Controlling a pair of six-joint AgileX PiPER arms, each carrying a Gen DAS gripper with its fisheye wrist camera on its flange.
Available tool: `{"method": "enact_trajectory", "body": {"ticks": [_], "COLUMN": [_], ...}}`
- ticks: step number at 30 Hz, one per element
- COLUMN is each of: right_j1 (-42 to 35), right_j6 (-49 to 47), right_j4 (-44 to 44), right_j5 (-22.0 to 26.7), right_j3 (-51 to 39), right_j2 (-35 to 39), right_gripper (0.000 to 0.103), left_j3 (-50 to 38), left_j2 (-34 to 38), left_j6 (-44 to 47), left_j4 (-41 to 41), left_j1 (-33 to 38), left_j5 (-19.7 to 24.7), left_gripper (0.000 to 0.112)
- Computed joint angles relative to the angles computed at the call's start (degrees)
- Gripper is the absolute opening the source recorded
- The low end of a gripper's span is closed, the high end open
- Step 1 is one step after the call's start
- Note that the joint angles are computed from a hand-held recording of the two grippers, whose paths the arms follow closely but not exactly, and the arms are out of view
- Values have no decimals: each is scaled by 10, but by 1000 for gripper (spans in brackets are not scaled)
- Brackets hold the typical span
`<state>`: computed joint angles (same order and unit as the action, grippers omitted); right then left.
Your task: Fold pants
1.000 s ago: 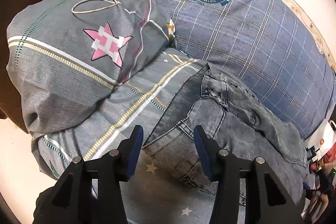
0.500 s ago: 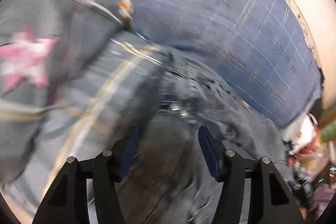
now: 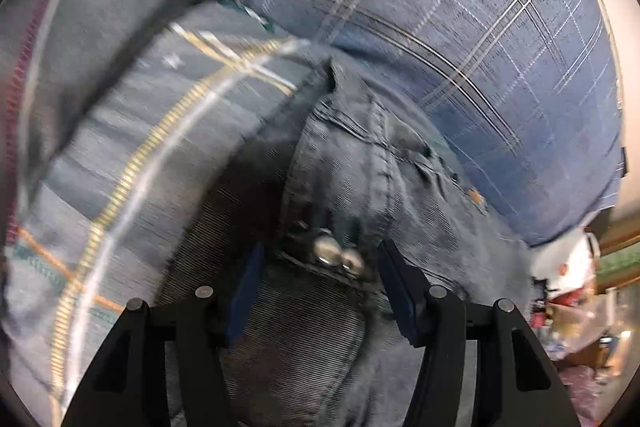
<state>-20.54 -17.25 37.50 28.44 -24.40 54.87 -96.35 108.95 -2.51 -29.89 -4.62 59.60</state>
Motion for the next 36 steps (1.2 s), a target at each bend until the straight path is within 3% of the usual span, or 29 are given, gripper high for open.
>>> {"method": "enact_trajectory", "body": {"ticks": [2,4,7,8,9,13,17,21,25,28,36], "right_j1": [-3,-8,15,17,13,12,24,20,20,35,40], "right_j6": [2,-6,23,29,29,23,44,39,40,69,73], "right_j4": [1,12,-13,-18,-19,-14,-34,-29,-34,-65,-81], "right_j5": [11,14,-5,-3,3,1,-6,-3,-3,-10,-8], "right_j3": [1,5,6,3,2,3,1,1,1,-1,-2], "right_j2": [-17,-20,-17,-18,-22,-20,-18,-21,-21,-19,-21], "right_gripper": [94,94,94,94,94,94,94,94,94,94,94], "left_j3": [10,-16,-11,-15,-17,-34,-29,8,16,-28,-15], "left_j2": [-7,19,17,19,20,31,-5,-78,-65,2,11], "left_j6": [6,15,16,11,0,-17,-70,-143,-205,-198,-225], "left_j4": [6,2,0,0,10,14,118,277,417,401,457], "left_j1": [1,2,-3,-2,-2,4,-42,-111,-163,-149,-165], "left_j5": [-8,24,10,11,9,22,-16,-69,-62,-15,-45], "left_gripper": [60,60,59,52,37,32,31,31,31,31,32]}}
